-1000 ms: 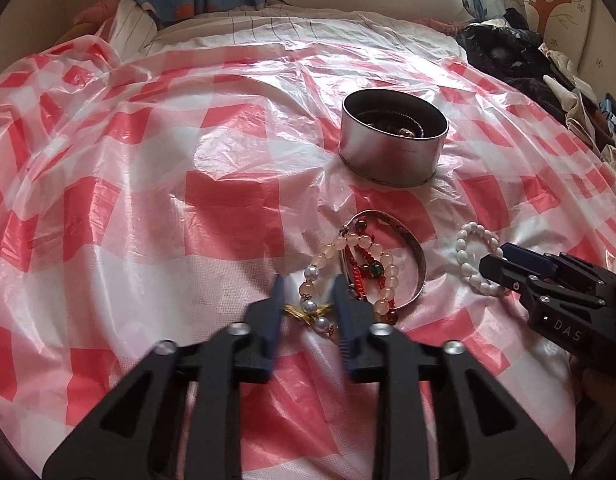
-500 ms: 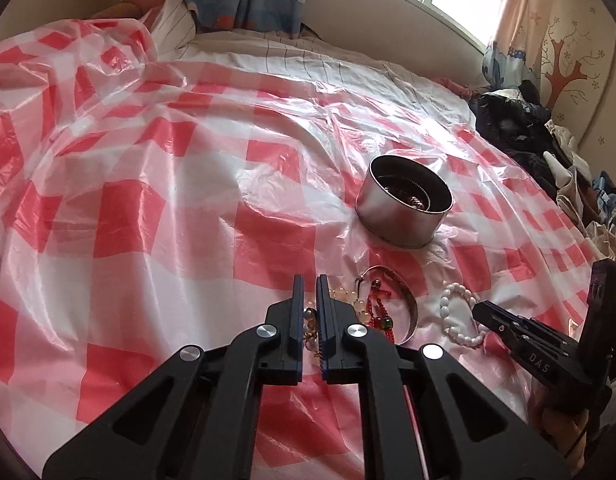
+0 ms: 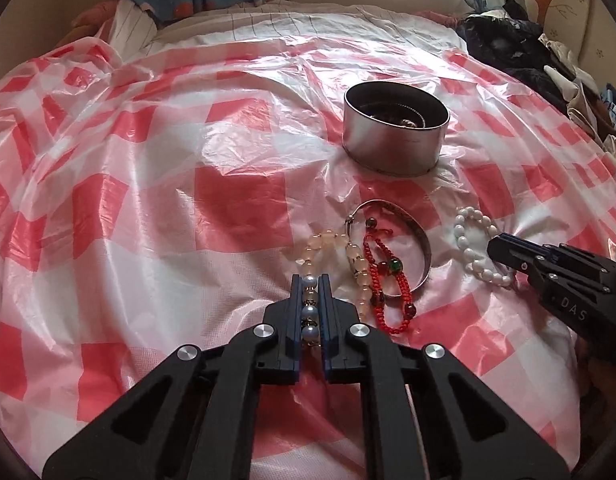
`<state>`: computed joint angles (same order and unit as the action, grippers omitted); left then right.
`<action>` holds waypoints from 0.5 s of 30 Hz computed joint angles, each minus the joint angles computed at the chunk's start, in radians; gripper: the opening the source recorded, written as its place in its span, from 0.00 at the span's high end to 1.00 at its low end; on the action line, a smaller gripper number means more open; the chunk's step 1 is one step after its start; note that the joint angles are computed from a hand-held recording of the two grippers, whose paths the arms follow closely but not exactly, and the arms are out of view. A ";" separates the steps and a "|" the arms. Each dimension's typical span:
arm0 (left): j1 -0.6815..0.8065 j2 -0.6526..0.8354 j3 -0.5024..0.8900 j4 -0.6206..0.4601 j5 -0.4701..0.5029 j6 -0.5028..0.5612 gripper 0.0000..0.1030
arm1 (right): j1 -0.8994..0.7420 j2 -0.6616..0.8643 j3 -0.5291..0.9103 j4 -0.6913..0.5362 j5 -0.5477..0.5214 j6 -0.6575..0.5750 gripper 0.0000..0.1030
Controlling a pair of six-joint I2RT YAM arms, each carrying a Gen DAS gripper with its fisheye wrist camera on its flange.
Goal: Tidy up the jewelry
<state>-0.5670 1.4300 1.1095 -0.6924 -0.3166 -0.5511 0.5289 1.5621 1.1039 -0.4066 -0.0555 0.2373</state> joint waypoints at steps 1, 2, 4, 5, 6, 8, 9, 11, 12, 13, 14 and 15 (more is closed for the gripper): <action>-0.005 -0.010 -0.003 0.005 -0.008 -0.004 0.94 | -0.002 -0.006 -0.006 0.007 -0.004 0.000 0.92; -0.001 -0.035 -0.019 0.027 -0.001 -0.012 0.94 | -0.005 -0.013 -0.014 0.018 -0.010 0.002 0.92; 0.005 -0.106 -0.062 0.101 0.007 -0.017 0.94 | -0.007 -0.037 -0.037 0.048 -0.017 0.004 0.92; 0.004 -0.128 -0.070 0.117 -0.005 -0.021 0.94 | -0.008 -0.055 -0.054 0.073 -0.029 0.006 0.92; 0.003 -0.143 -0.076 0.129 -0.018 -0.020 0.94 | -0.007 -0.071 -0.070 0.098 -0.036 0.009 0.92; 0.008 -0.147 -0.079 0.128 -0.021 -0.028 0.94 | 0.000 -0.094 -0.089 0.129 -0.038 0.014 0.92; 0.016 -0.141 -0.077 0.124 -0.012 -0.032 0.94 | 0.003 -0.101 -0.096 0.140 -0.038 0.015 0.92; 0.035 -0.127 -0.081 0.123 0.015 -0.045 0.94 | 0.003 -0.101 -0.096 0.140 -0.037 0.020 0.92; 0.040 -0.121 -0.080 0.121 0.023 -0.049 0.94 | -0.002 -0.099 -0.093 0.138 -0.044 0.023 0.92; 0.043 -0.116 -0.080 0.119 0.025 -0.048 0.94 | -0.005 -0.096 -0.091 0.137 -0.048 0.027 0.92; 0.046 -0.111 -0.079 0.115 0.025 -0.048 0.94 | -0.009 -0.091 -0.087 0.134 -0.053 0.028 0.92; 0.047 -0.108 -0.079 0.111 0.025 -0.050 0.94 | -0.012 -0.086 -0.081 0.128 -0.059 0.030 0.92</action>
<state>-0.5198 1.3218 1.0310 -0.5815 -0.2917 -0.6011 0.5171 1.4763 1.0225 -0.2788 -0.1148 0.2673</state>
